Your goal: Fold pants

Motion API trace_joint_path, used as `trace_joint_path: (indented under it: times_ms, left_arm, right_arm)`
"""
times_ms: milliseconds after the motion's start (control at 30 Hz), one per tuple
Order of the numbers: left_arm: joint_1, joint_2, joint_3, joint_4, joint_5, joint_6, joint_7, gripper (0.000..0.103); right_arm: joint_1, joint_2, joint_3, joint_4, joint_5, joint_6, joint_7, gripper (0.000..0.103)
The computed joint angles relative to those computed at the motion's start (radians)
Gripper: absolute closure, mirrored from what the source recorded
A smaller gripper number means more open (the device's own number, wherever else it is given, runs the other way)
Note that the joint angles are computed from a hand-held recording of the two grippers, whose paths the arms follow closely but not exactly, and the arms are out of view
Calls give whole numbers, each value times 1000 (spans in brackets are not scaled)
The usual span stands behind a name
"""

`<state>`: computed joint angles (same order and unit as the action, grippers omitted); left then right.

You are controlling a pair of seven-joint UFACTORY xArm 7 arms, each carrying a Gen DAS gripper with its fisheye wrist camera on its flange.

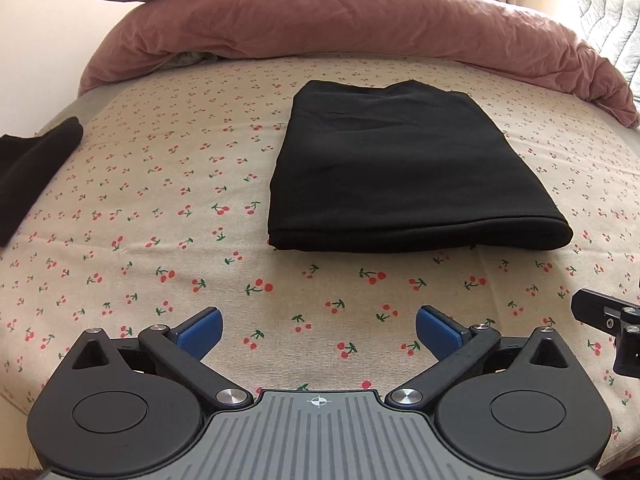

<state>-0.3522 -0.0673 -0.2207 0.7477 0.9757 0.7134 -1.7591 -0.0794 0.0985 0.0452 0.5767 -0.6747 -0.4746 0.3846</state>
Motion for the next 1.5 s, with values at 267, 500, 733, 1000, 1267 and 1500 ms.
trace_joint_path:
  times_ms: [267, 500, 733, 1000, 1267, 1500]
  left_arm:
    - [-15, 37, 4, 23, -2, 0, 10, 0]
    - [-21, 42, 15, 22, -8, -11, 22, 0]
    - [-22, 40, 17, 16, -14, -18, 28, 0]
    - [-21, 42, 17, 17, -14, -19, 33, 0]
    - [-22, 42, 17, 15, -12, -21, 26, 0]
    - [-23, 43, 17, 16, -12, -22, 25, 0]
  right_arm:
    - [29, 30, 12, -1, 144, 26, -99, 1]
    - [29, 29, 22, -7, 170, 25, -109, 1]
    - [20, 36, 27, 0, 162, 31, -108, 1]
    - [19, 38, 27, -1, 164, 27, -118, 1]
    - [18, 39, 27, -1, 164, 25, -119, 1]
    - [14, 38, 30, 1, 155, 31, -113, 1]
